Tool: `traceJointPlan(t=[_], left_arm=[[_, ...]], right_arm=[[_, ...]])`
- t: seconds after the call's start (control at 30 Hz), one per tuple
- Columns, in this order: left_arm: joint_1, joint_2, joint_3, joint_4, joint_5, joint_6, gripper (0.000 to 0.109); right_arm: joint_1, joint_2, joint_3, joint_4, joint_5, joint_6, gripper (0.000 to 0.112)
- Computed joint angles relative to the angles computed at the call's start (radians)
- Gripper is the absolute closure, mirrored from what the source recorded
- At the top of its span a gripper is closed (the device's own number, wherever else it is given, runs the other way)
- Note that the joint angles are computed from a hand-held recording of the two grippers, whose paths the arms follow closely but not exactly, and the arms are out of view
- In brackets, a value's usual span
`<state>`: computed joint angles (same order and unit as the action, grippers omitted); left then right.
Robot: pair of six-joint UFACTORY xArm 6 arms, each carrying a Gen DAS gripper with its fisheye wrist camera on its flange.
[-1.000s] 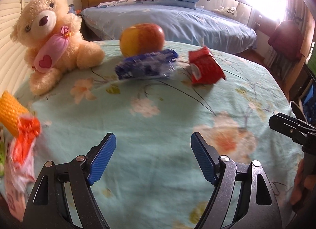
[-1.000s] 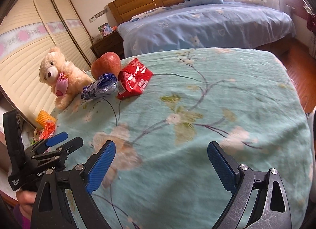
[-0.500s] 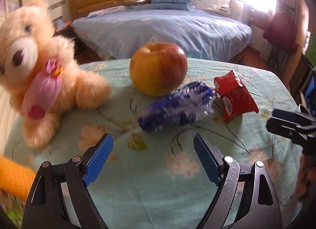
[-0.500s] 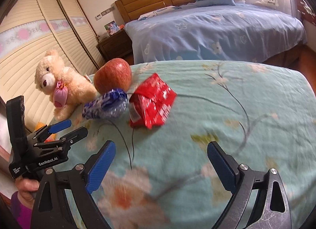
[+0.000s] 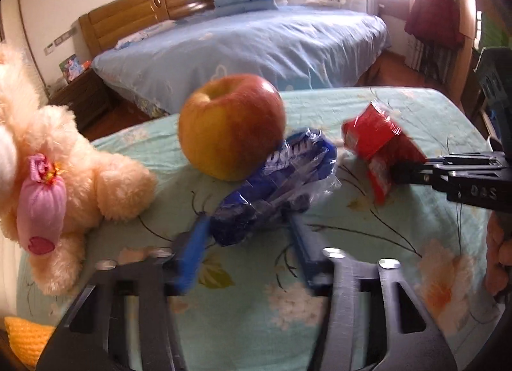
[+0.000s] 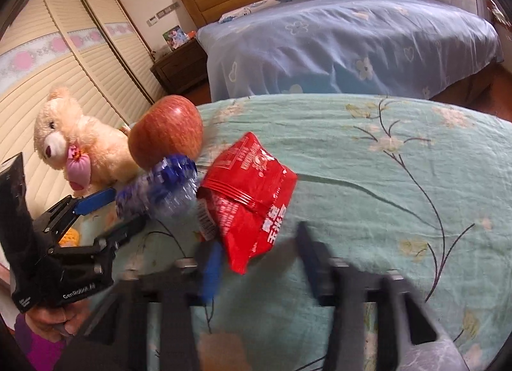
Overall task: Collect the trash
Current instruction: 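Grasp the blue wrapper with the left tool while the right tool grasps the red snack bag, then carry the blue wrapper and red snack bag over the trash bin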
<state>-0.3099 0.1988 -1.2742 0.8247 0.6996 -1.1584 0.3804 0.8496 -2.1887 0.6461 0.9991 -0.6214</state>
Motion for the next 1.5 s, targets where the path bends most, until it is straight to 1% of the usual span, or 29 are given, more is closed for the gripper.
traceJointPlan(t=[0.03,0.07,0.13,0.17,0.33,0.67,1.0,1.1,1.5], left_arm=[[-0.003,-0.001,0.001,0.003,-0.004,-0.008,0.069],[-0.004,-0.005,0.007,-0.002,-0.015,-0.009,0.077],[-0.011,-0.012,0.016,-0.009,-0.030,-0.026,0.082],[-0.014,-0.016,0.021,-0.012,-0.038,-0.035,0.094],[-0.054,-0.027,0.027,-0.009,-0.026,-0.101,0.094],[-0.156,-0.035,0.026,0.011,-0.019,-0.253,0.094],[-0.242,0.005,-0.032,0.016,-0.015,-0.351,0.094],[-0.263,0.022,-0.057,0.013,-0.010,-0.364,0.094],[-0.326,0.100,-0.165,-0.008,0.011,-0.395,0.094]], right_arm=[[-0.003,-0.003,0.008,0.003,-0.002,-0.005,0.101],[-0.006,-0.010,0.019,0.007,-0.008,-0.010,0.105],[-0.016,-0.028,0.049,0.017,-0.014,-0.023,0.107],[-0.020,-0.038,0.065,0.021,-0.018,-0.031,0.107],[-0.045,-0.121,0.183,0.044,-0.046,-0.094,0.108],[-0.110,-0.267,0.366,0.096,-0.071,-0.198,0.108],[-0.170,-0.411,0.546,0.140,-0.094,-0.302,0.108],[-0.189,-0.453,0.599,0.154,-0.103,-0.332,0.108],[-0.272,-0.518,0.675,0.175,-0.098,-0.367,0.108]])
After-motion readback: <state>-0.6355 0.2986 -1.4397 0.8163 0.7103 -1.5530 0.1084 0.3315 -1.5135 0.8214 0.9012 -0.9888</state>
